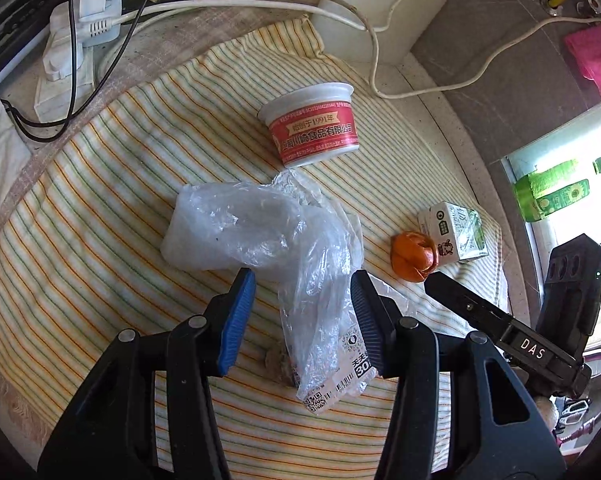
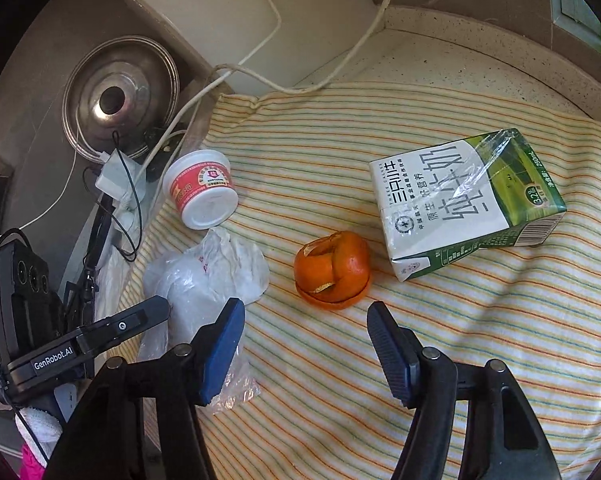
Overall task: Collect trash
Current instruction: 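Grasp the clear plastic bag with the left tool while the right tool grasps the orange peel, then carry the plastic bag and orange peel down over the blue basket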
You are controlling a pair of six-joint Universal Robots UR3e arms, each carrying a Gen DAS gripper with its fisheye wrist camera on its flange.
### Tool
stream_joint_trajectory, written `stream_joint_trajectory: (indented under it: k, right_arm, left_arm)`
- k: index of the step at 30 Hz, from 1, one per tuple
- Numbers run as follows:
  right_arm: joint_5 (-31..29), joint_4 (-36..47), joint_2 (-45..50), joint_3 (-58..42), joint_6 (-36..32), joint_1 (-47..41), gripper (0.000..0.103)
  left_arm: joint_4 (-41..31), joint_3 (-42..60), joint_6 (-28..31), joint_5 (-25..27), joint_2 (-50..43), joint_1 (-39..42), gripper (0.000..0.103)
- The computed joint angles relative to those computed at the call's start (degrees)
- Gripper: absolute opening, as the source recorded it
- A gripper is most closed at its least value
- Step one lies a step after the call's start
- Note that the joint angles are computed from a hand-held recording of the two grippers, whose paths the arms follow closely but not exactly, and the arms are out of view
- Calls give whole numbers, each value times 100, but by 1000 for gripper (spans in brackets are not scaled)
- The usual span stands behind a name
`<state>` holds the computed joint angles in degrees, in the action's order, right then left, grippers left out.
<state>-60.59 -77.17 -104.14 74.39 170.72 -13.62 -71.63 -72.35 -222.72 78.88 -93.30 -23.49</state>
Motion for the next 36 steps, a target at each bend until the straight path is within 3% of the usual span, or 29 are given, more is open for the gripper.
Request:
stream_joint_trajectory:
  k: [2,4,10,13,19,36]
  right_arm:
    - [-51,-155,37,79,138,69,67]
    - [-164,-333,95,145,318,168,67]
    - [-392,-793,254,327,806,350,67]
    - [-437,-992,314,405,1023,412,67]
    - [-912,-1289,484,312,1285,765,49]
    - [-306,-526,-517,390,838,263,45]
  left_arm:
    - [29,-81,2,-45,17,36,39]
    - [70,-157,-2,-79,28,61,37]
    - [171,-279,14,-70,54,48,13]
    - [222,-330,-3,-72,88,57,6]
    - [277,-427,26,-18,255,57,3]
    - [-36,-423,212,170,1110,62,2]
